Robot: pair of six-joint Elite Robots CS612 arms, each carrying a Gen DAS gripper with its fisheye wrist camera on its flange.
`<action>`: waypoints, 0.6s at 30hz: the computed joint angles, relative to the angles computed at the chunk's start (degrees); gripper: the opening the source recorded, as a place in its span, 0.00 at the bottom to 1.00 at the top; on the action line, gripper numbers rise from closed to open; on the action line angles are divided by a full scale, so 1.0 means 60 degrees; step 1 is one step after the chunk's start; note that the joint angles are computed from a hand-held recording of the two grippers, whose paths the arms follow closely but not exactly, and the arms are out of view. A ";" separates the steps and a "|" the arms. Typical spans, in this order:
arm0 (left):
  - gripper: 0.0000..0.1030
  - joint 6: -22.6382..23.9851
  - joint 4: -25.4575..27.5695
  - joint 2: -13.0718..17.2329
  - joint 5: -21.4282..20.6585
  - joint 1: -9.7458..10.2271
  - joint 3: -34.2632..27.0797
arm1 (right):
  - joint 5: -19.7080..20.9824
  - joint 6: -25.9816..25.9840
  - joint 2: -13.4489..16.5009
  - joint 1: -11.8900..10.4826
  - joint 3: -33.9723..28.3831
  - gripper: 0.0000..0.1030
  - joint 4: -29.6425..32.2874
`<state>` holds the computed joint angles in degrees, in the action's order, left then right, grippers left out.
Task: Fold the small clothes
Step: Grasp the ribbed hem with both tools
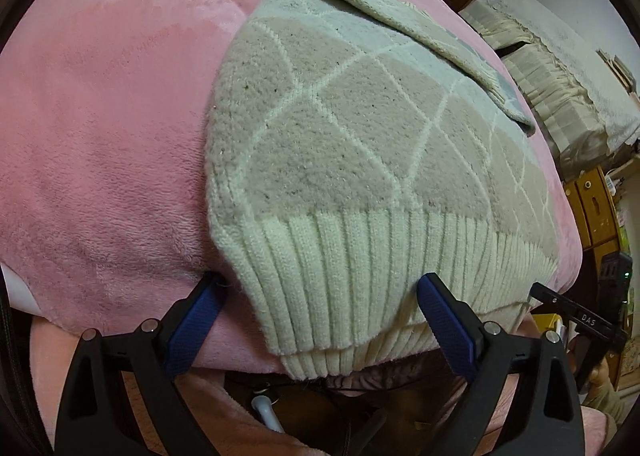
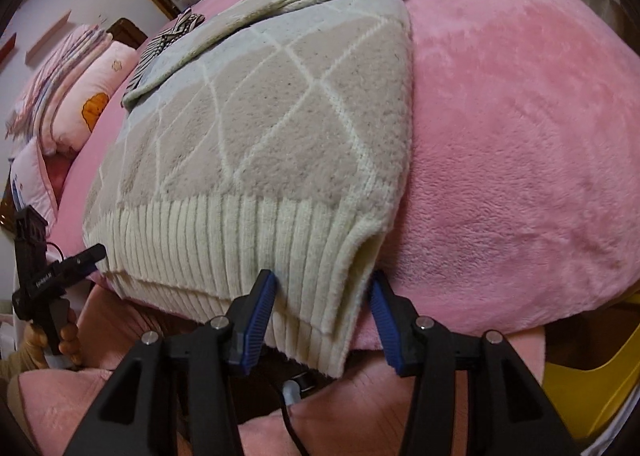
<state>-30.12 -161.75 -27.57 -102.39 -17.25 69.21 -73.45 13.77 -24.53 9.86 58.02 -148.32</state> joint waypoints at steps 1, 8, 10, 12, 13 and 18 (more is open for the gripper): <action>0.91 -0.0024 -0.0012 0.0007 -0.0027 0.0002 -0.0005 | 0.0103 0.0041 0.0030 -0.0015 -0.0018 0.48 -0.0026; 0.52 -0.0144 -0.0151 -0.0037 -0.0542 0.0077 0.0073 | 0.0778 -0.0318 0.0037 -0.0074 0.0023 0.10 -0.0155; 0.37 -0.0252 -0.0155 -0.0026 -0.0784 0.0117 0.0068 | 0.0744 -0.0502 -0.0013 -0.0061 0.0068 0.09 -0.0166; 0.21 -0.0399 -0.0275 0.0039 -0.1447 0.0222 0.0042 | 0.0744 -0.0620 -0.0055 -0.0064 0.0102 0.09 -0.0176; 0.19 -0.0403 -0.0227 0.0045 -0.1540 0.0230 0.0025 | 0.0747 -0.0715 -0.0090 -0.0067 0.0132 0.09 -0.0184; 0.14 -0.0542 -0.0200 0.0065 -0.1645 0.0225 -0.0016 | 0.0855 -0.1071 -0.0270 -0.0113 0.0321 0.08 -0.0340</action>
<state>-33.37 -162.95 -27.18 -112.26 -15.90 69.12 -68.32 7.34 -26.14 9.17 59.94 -150.36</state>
